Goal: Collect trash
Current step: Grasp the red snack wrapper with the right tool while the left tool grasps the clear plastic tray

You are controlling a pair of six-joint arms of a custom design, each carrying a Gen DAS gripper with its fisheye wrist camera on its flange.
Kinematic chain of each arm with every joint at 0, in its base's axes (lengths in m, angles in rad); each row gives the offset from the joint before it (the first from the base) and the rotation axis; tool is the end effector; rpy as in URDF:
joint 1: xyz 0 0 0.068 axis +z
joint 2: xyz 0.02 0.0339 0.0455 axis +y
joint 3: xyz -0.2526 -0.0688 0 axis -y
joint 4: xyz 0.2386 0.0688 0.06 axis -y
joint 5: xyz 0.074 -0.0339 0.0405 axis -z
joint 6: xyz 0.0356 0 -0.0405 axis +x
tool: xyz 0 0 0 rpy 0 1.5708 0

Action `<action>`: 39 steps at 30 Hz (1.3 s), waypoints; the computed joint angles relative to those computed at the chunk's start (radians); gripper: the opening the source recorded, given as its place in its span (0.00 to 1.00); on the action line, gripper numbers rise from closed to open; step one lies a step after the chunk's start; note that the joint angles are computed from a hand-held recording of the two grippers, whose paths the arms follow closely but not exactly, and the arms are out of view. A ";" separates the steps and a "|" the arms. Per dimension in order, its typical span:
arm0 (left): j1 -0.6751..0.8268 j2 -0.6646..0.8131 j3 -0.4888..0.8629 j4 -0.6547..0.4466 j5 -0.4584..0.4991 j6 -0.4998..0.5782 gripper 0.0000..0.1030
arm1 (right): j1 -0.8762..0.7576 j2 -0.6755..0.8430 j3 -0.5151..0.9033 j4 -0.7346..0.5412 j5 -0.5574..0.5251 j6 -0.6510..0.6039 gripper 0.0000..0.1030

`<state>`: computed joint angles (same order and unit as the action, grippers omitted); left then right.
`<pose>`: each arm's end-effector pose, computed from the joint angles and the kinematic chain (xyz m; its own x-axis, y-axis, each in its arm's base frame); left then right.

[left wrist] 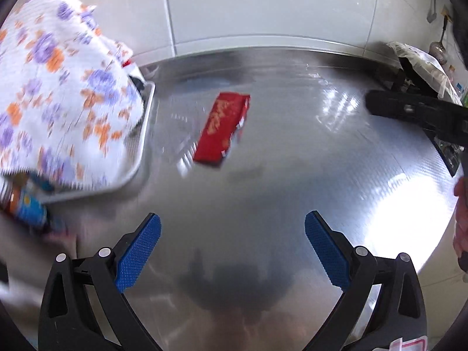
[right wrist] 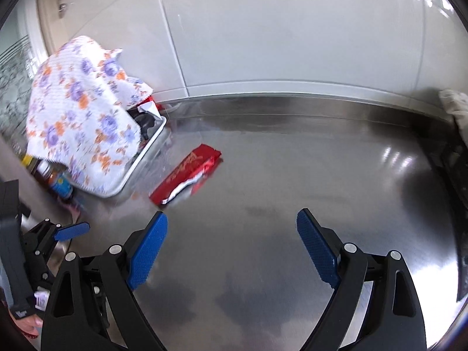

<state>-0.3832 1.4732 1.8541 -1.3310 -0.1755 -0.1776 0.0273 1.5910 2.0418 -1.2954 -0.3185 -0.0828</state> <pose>0.2416 -0.0907 0.4206 -0.7910 0.1313 -0.5975 0.1364 0.9900 0.0370 0.2849 0.0189 0.4434 -0.7255 -0.0984 -0.6811 -0.2948 0.9388 0.1784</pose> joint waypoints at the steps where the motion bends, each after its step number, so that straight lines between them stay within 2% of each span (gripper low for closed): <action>1: 0.025 0.020 0.017 0.011 0.016 0.024 0.95 | 0.011 0.030 0.023 0.005 0.001 0.012 0.87; 4: 0.068 0.059 0.056 0.026 0.043 0.057 0.95 | 0.038 0.139 0.104 0.021 -0.019 0.035 0.84; 10: 0.122 0.118 0.096 0.036 0.073 0.078 0.95 | 0.102 0.400 0.328 -0.031 -0.033 0.081 0.59; 11: 0.131 0.127 0.093 0.045 0.081 0.084 0.95 | 0.111 0.425 0.317 0.003 -0.052 0.112 0.56; 16: 0.166 0.143 0.075 0.068 0.108 0.096 0.95 | 0.145 0.564 0.442 -0.029 -0.054 0.193 0.50; 18: 0.176 0.148 0.073 0.072 0.115 0.100 0.95 | 0.157 0.606 0.489 -0.042 -0.063 0.218 0.43; 19: 0.183 0.151 0.073 0.073 0.120 0.104 0.95 | 0.164 0.600 0.470 -0.019 -0.056 0.225 0.39; 20: 0.186 0.150 0.071 0.073 0.121 0.105 0.95 | 0.169 0.601 0.467 -0.007 -0.057 0.224 0.26; 22: 0.195 0.157 0.076 0.072 0.127 0.110 0.95 | 0.181 0.626 0.503 -0.017 -0.058 0.221 0.12; 23: 0.200 0.162 0.081 0.073 0.131 0.113 0.95 | 0.185 0.616 0.488 0.000 -0.048 0.216 0.09; 28: 0.211 0.209 0.135 0.076 0.145 0.130 0.95 | 0.177 0.595 0.470 0.013 -0.030 0.178 0.06; 32: 0.211 0.269 0.198 0.075 0.151 0.147 0.93 | 0.146 0.624 0.532 -0.036 -0.028 0.145 0.05; 34: 0.210 0.302 0.235 0.071 0.155 0.160 0.91 | 0.125 0.630 0.550 -0.060 -0.022 0.122 0.05; 39: 0.206 0.394 0.330 0.048 0.162 0.202 0.78 | 0.072 0.575 0.467 -0.040 -0.015 0.065 0.05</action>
<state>-0.1776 1.8672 2.1841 -1.2826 -0.0135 0.0240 0.0998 2.1662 2.5087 -1.3350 -0.3338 -0.0179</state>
